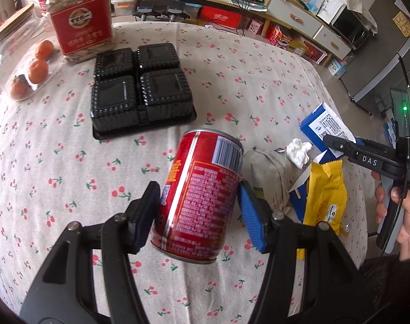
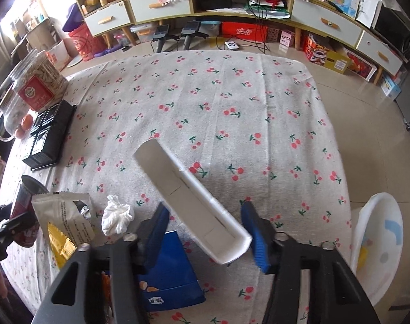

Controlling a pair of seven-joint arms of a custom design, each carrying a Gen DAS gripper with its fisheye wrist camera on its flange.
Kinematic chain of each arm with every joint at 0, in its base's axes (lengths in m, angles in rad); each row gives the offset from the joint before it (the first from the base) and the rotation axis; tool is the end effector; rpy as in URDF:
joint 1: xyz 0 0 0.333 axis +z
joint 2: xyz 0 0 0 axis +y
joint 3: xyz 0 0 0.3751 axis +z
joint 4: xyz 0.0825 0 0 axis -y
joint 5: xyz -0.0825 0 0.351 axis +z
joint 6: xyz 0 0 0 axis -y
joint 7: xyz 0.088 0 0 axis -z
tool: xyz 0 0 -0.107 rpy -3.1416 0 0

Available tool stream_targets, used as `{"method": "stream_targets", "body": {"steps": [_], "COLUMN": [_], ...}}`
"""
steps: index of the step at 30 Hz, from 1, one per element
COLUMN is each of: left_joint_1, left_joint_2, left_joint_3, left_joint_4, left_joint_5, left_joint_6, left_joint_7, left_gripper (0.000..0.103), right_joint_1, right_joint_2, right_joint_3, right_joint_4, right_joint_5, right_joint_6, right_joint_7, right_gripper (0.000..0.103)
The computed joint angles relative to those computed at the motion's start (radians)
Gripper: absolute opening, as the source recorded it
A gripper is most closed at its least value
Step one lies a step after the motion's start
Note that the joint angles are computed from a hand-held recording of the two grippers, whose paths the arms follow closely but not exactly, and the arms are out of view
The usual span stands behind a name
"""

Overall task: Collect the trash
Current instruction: 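Grasp the long white carton with the right gripper while the left holds the can, then carry the red can and white carton over the white basin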

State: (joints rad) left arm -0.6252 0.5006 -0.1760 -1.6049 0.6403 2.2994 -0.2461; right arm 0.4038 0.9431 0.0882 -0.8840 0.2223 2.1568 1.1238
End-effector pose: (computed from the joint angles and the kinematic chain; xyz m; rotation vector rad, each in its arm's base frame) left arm 0.5161 -0.4807 0.4334 -2.5264 1.2336 -0.5639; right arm 0.7442 0.3687 0.4075 -2.5156 1.0233 -0.0488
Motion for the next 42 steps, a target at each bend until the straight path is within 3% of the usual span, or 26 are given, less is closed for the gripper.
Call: {"method": "stream_targets", "body": {"steps": [3,7,28,42], "left_joint_1": [-0.008,-0.014,-0.027,-0.058], "left_joint_2": [-0.012,-0.015,-0.041,0.04], "left_joint_3": [0.005,0.008,0.006,0.024], "left_joint_4": [-0.013,-0.011,-0.016,0.142], "left_joint_5": [0.011,0.034,0.137,0.161], "left_joint_6": [-0.003,-0.006,0.003,-0.007], "left_joint_7": [-0.028,-0.047,-0.134,-0.061], "left_gripper": [0.06,0.06,0.06,0.06], "right_joint_1": [-0.013,-0.025,-0.114,-0.199], "right_joint_2": [-0.014,-0.031,-0.201,-0.259], "right_joint_3": [0.013,0.017,0.05,0.038], "right_joint_4": [-0.02,-0.045,-0.3,-0.378], "right_joint_5": [0.021,0.042,0.17,0.25], "right_joint_6": [0.009,0.017,0.124,0.169], "right_joint_7": [-0.008,-0.005,-0.064,-0.103], "right_gripper": [0.041,0.023,0.022,0.022]}}
